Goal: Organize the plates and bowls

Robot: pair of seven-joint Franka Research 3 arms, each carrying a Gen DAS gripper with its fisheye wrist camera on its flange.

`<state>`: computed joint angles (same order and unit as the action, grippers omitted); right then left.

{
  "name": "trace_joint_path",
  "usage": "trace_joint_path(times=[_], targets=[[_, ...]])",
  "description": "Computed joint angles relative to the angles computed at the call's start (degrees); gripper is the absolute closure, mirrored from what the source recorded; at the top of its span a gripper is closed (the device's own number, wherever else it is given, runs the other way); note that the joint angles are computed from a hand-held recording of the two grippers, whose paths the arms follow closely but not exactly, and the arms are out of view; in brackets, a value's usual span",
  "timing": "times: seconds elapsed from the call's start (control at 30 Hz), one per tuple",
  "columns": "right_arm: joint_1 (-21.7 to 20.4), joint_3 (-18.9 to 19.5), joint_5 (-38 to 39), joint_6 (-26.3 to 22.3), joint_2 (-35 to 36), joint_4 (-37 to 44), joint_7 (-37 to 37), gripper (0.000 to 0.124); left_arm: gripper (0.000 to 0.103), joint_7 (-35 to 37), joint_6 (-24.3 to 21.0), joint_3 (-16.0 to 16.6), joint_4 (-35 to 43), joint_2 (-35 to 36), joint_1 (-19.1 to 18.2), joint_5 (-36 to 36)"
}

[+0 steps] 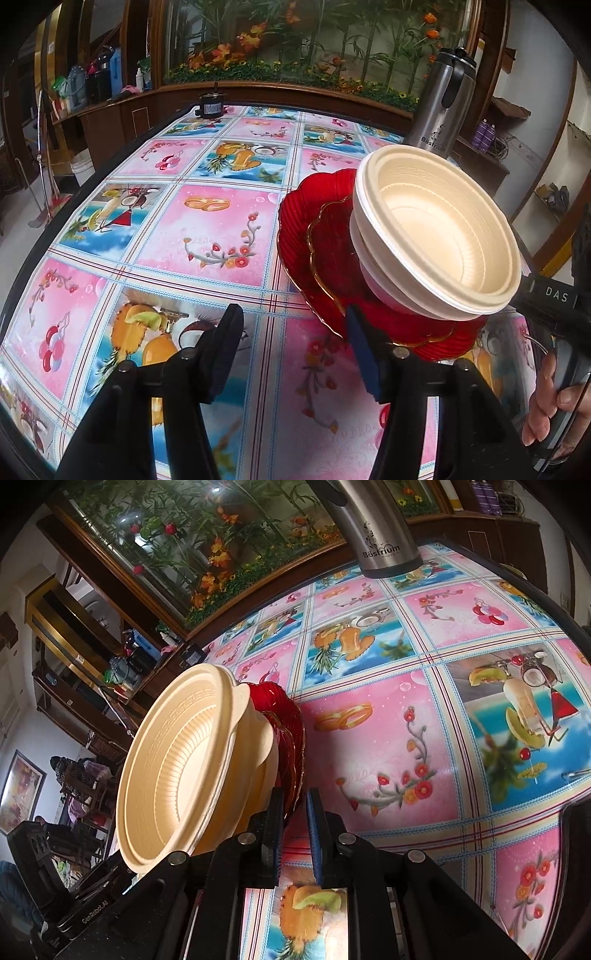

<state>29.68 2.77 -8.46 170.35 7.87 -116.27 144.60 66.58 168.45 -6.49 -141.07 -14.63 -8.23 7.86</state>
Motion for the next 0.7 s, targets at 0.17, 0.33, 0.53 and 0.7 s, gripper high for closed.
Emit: trace_joint_path(times=[0.17, 0.33, 0.53, 0.7], targets=[[0.88, -0.88, -3.27, 0.91, -0.73, -1.22, 2.66, 0.110, 0.047, -0.87, 0.15, -0.76, -0.29, -0.37, 0.46, 1.24], [0.60, -0.58, -4.39, 2.04, -1.28, -2.36, 3.75, 0.109, 0.047, -2.10, 0.18, -1.40, -0.40, -0.54, 0.93, 2.81], [0.82, -1.06, -6.92, 2.29, -1.27, -2.38, 5.63, 0.108, 0.047, -3.30, 0.22, -1.72, -0.44, -0.59, 1.25, 4.39], [0.92, -1.23, -8.97, 1.78, -1.21, -2.01, 6.96, 0.108, 0.047, -3.68, 0.24, -1.61, -0.41, -0.54, 1.11, 4.80]])
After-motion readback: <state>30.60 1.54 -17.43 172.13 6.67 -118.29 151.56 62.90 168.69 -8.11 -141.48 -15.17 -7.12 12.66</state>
